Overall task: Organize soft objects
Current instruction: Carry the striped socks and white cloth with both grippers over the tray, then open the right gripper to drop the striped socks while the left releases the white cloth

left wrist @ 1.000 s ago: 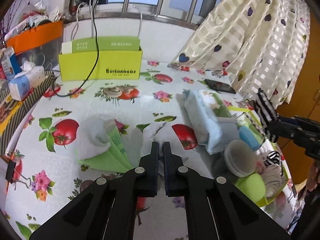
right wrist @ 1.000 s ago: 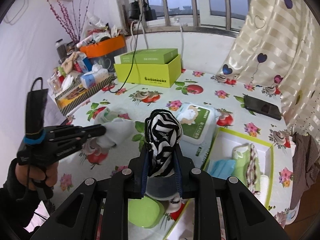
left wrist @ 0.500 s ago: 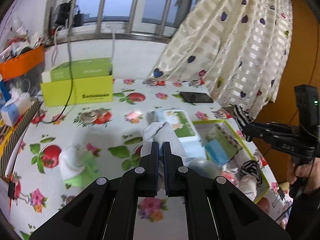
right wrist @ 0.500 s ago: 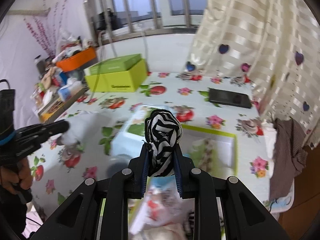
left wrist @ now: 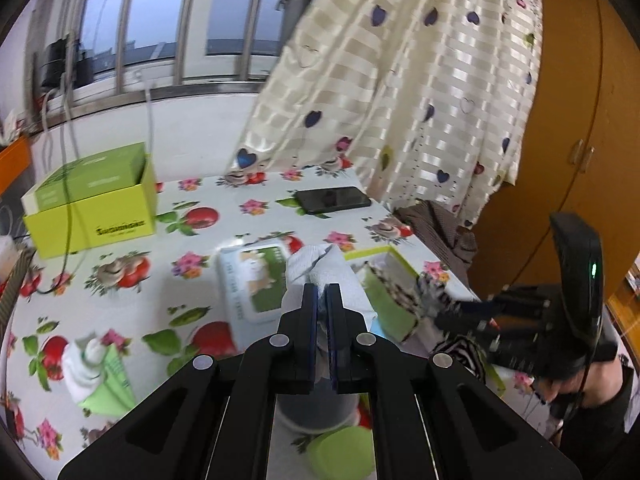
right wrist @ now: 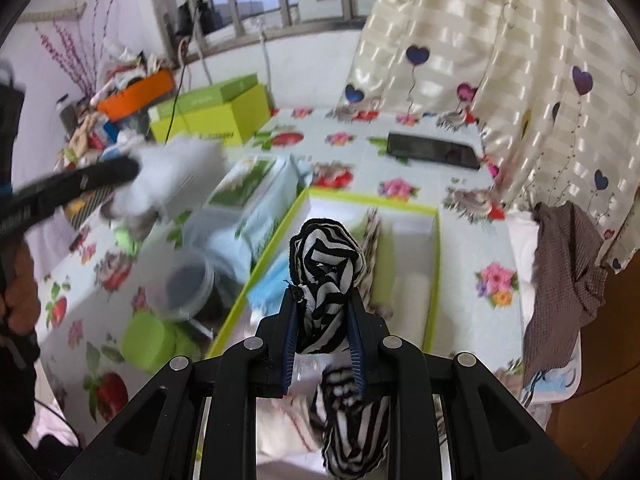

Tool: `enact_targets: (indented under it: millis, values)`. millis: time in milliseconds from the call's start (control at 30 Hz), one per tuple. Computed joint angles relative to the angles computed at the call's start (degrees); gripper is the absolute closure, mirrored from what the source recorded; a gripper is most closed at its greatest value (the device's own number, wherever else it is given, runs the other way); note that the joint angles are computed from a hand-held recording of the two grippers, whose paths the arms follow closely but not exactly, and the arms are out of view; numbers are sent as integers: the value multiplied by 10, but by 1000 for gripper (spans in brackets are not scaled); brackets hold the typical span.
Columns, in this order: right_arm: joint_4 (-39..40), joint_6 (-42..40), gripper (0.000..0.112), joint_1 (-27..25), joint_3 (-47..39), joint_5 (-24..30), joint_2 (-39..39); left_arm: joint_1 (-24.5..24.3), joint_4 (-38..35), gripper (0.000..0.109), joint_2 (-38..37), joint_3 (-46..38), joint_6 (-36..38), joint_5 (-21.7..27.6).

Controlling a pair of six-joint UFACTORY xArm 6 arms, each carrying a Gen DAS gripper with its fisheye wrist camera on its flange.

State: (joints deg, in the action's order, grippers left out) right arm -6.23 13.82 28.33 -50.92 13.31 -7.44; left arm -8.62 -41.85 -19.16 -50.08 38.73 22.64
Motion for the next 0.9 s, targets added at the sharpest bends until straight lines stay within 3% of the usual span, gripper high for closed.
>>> enact_targets:
  millis: [333,400,467,500,900]
  values:
    - [87,-91,89,5,9,18,32,-30,48,104,59,-47,-44,4]
    - [93,-98,81,5,12,17,33,-35,58,104,72,-58,-54,7]
    - [108,-102,63,4,21,3,26,-40,72,104,89,-70,-68,10]
    - [114,-103,62,3,28,-5,20,-42,75,104,94,-74,-71,11]
    - [158,-127,60,5,81,-60,-35,-78,93,104,145,-103,-88,37]
